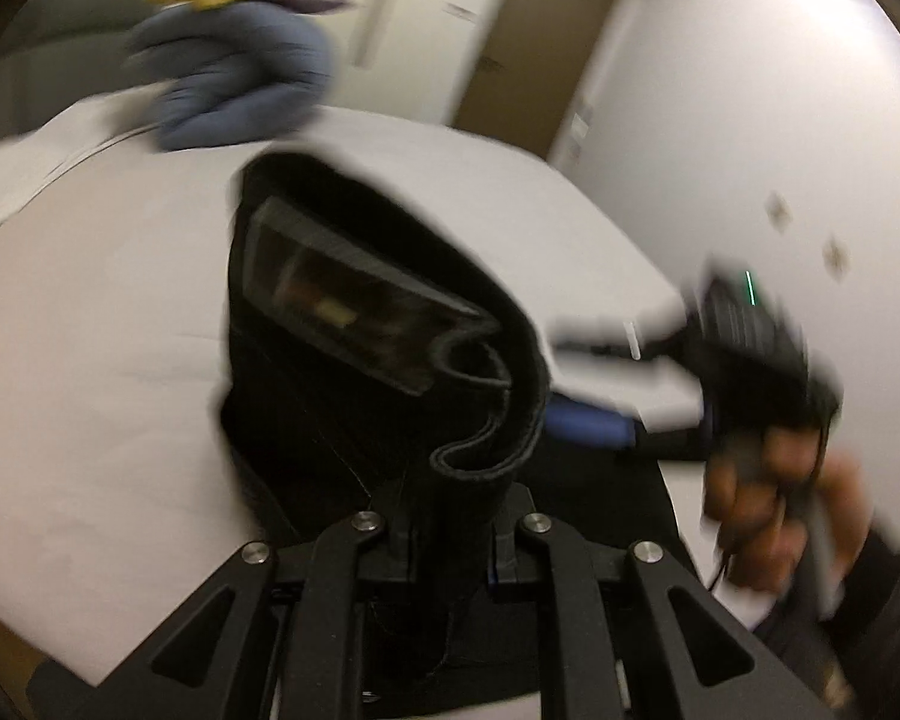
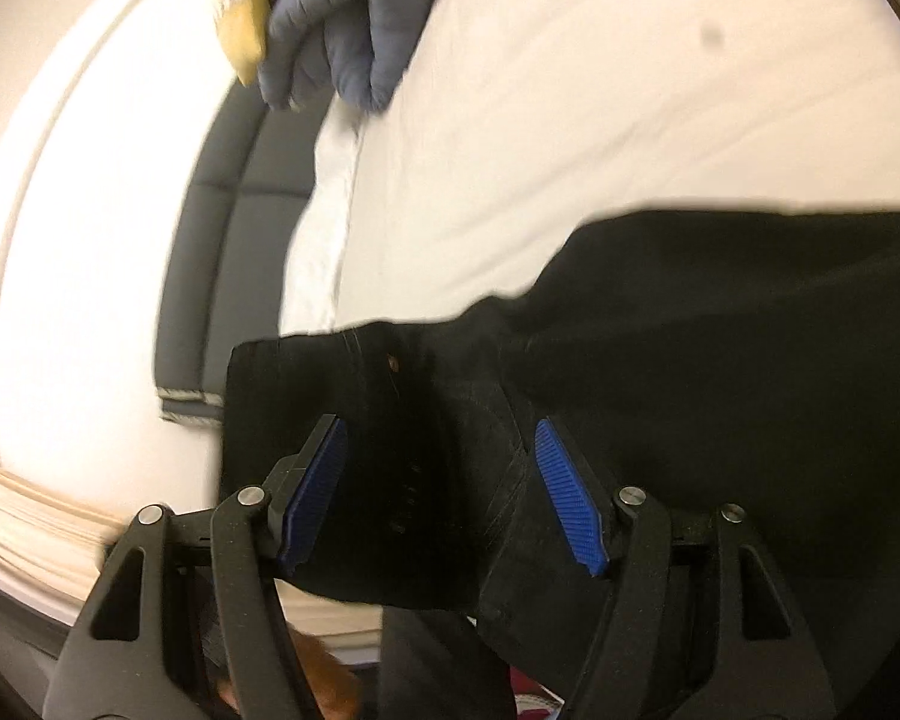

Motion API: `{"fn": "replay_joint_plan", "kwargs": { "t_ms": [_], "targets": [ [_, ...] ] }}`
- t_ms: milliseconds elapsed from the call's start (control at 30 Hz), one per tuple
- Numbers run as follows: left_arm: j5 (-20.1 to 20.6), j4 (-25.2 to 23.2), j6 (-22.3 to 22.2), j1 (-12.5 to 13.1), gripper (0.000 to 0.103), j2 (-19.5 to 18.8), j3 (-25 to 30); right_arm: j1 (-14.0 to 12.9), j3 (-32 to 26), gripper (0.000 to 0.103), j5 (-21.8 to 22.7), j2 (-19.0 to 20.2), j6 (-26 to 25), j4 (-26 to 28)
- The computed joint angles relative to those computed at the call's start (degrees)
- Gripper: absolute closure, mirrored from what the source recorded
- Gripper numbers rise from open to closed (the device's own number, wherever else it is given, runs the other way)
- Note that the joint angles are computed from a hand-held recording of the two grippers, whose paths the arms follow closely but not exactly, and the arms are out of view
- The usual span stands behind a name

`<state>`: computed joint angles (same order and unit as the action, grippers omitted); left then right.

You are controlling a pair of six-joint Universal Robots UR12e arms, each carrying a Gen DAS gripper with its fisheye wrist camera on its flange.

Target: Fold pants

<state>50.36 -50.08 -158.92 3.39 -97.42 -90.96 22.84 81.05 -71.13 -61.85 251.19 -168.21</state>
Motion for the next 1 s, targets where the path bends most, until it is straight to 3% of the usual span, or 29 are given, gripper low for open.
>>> {"fn": "replay_joint_plan", "kwargs": {
  "t_ms": [167,333,500,567,633,667,700,800,1000],
  "targets": [
    [3.79,-4.78,11.23,-4.8,0.089,1.3,-1.5,-1.58,6.13,0.035,-0.51,-4.78,-1.34,-0.99],
    [6.93,-6.76,14.69,-6.95,0.089,1.25,-1.47,-2.24,10.69,0.027,0.59,-8.4,-3.46,-0.42],
    [10.29,-3.61,16.39,-8.31,0.089,1.4,-2.13,-2.59,11.6,0.027,1.38,-9.76,-4.65,8.83],
    [11.18,-2.72,17.15,-8.76,0.089,2.02,-2.91,-2.93,13.05,0.027,2.46,-9.7,-1.71,6.13],
    [12.37,-2.48,17.99,-9.25,0.089,2.0,-2.97,-2.73,13.43,0.03,1.11,-9.8,-2.26,6.09],
    [12.8,-2.42,18.21,-9.51,0.089,2.02,-3.01,-2.69,13.47,0.04,0.96,-9.79,-2.94,6.3],
    [12.73,-1.99,19.18,-9.04,0.089,2.97,-4.4,-2.67,13.25,0.064,1.08,-9.75,-4.81,6.98],
    [12.96,-0.81,19.75,-9.47,0.089,3.2,-5.04,-1.6,10.69,0.087,-2.24,-9.34,-9.82,13.14],
    [11.44,0.69,21.15,-10.77,0.089,3.87,-4.99,-1.51,13.49,0.089,-7.53,-12.66,-12.48,9.76]
  ]
}}
